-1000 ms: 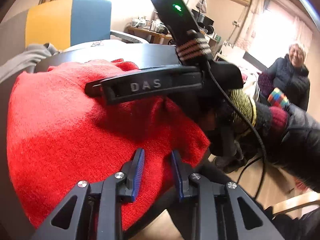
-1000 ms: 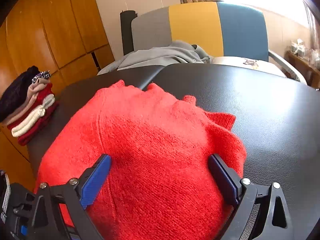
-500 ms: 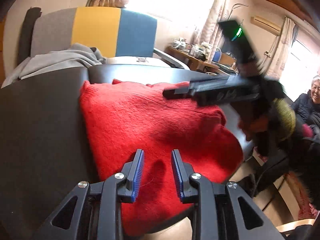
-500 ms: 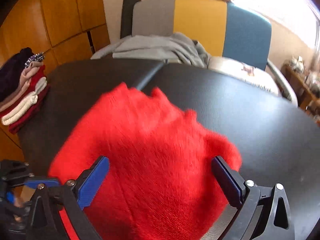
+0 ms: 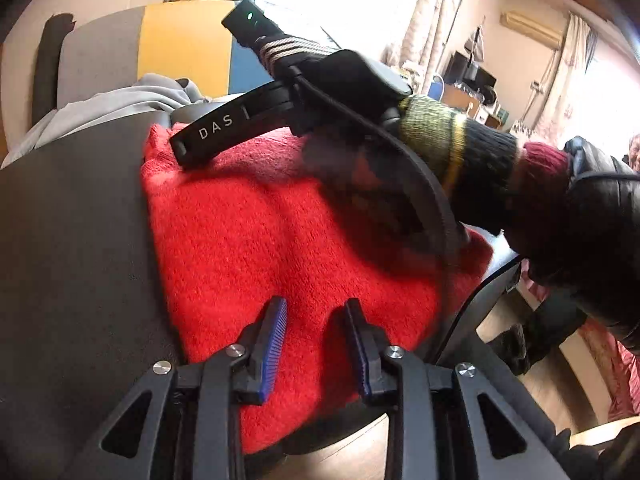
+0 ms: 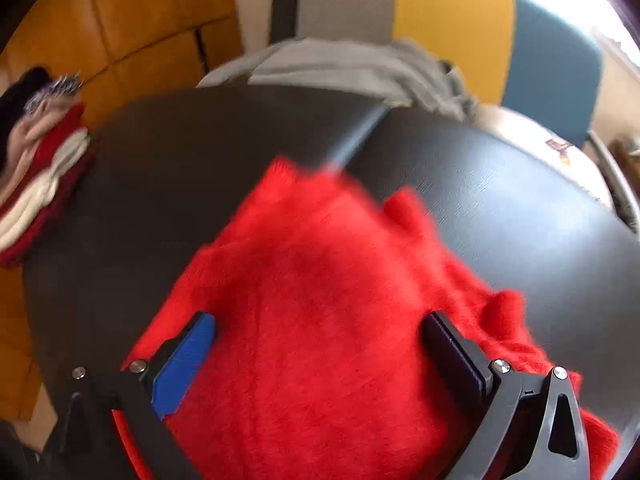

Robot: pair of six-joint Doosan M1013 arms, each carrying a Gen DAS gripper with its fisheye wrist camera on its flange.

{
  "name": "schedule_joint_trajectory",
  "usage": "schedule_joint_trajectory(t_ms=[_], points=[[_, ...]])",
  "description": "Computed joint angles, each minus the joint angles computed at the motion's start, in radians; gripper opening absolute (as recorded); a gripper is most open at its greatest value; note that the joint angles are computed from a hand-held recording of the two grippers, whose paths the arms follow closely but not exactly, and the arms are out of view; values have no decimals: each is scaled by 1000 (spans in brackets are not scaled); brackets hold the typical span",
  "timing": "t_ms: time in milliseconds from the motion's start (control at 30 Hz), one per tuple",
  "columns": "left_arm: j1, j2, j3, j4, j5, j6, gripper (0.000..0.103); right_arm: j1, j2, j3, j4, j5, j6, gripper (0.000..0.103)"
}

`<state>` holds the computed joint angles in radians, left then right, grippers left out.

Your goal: Fold clothes

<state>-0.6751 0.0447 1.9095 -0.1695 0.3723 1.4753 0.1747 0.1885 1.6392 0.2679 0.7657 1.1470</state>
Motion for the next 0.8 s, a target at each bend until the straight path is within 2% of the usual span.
schedule_joint_trajectory(t_ms=[100,167,233,300,333,400,500,567,633,800], points=[[2,-7,13,-24,-16,18,30,1,6,-6,-6,-2,-2,103],[13,-13,14,-96,-11,64,29,-8,2,3,29,-13,-22,103],[42,-33,20,-279,9,183,30,-30,-7,16,118,-14,-74,103],[73,-42,19,-370,-5,217,30,-54,-15,19,218,9,-125,103],[86,-50,21,-373,-16,203,30,-68,-23,22,262,21,-147,103],[108,-58,12,-283,-27,94,30,-85,-45,33,307,13,-172,103],[134,-50,-12,-213,-33,27,30,-104,-84,60,353,14,-230,103],[151,-34,-38,-197,-21,35,30,-113,-111,82,367,21,-266,103],[147,-20,-52,-161,-21,28,30,-121,-140,112,374,26,-306,103],[145,74,-178,-92,72,35,30,-121,-228,208,349,-15,-388,103]])
